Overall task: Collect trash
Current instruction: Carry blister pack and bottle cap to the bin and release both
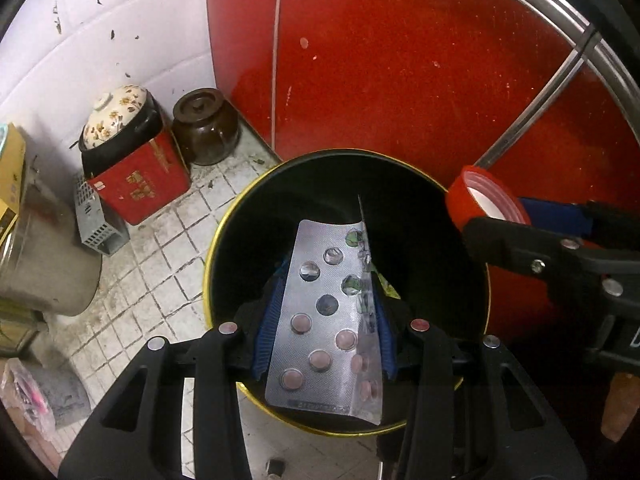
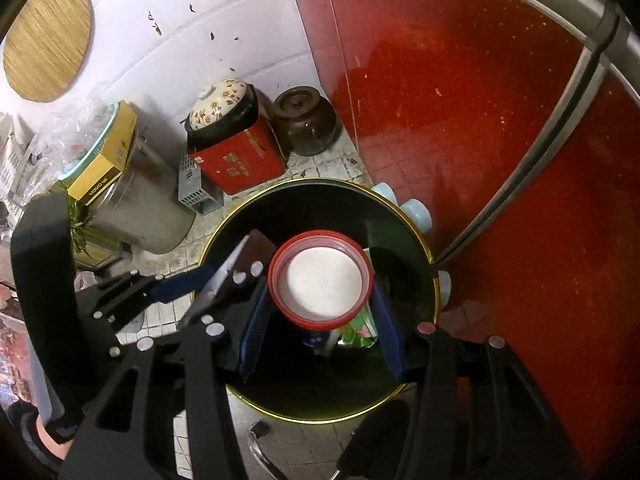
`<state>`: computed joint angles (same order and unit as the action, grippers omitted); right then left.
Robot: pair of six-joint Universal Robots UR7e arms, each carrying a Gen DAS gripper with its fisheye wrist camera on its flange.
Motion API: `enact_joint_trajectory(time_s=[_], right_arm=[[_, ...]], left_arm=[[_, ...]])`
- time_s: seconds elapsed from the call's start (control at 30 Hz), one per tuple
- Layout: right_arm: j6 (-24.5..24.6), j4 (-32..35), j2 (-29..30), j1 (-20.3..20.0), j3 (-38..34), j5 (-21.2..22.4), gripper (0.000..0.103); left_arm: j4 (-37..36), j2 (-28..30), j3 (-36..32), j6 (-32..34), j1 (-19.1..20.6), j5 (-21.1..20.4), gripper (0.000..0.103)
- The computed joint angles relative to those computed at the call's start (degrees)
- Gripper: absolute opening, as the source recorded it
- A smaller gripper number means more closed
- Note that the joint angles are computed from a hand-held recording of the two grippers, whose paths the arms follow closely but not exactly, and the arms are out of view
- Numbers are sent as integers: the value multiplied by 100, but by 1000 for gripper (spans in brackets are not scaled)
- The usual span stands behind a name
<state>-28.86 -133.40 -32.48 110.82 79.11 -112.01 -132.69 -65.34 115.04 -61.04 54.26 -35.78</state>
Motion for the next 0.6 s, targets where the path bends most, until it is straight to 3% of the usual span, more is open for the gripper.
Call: enact_joint_trajectory(time_s=[0.03,0.1,0.47,0.53,0.6], right_arm=[[49,89,28,3,-74,0,51],[99,118,-22,-8,-81,114,74],[-27,54,-451,67,191,289,74],[-68,41,-716,150,322,328,74],[-117,0,-1145,243,471,428,78]], left_arm=[[-38,15,-8,24,15,10,47],[0,6,-37,-82,30,-37,79],[505,-250,69,-548,-269,168,81],[975,-383,-15,-827,-485,292,81],[1764,-458,-275,-1218,-772,455,91]])
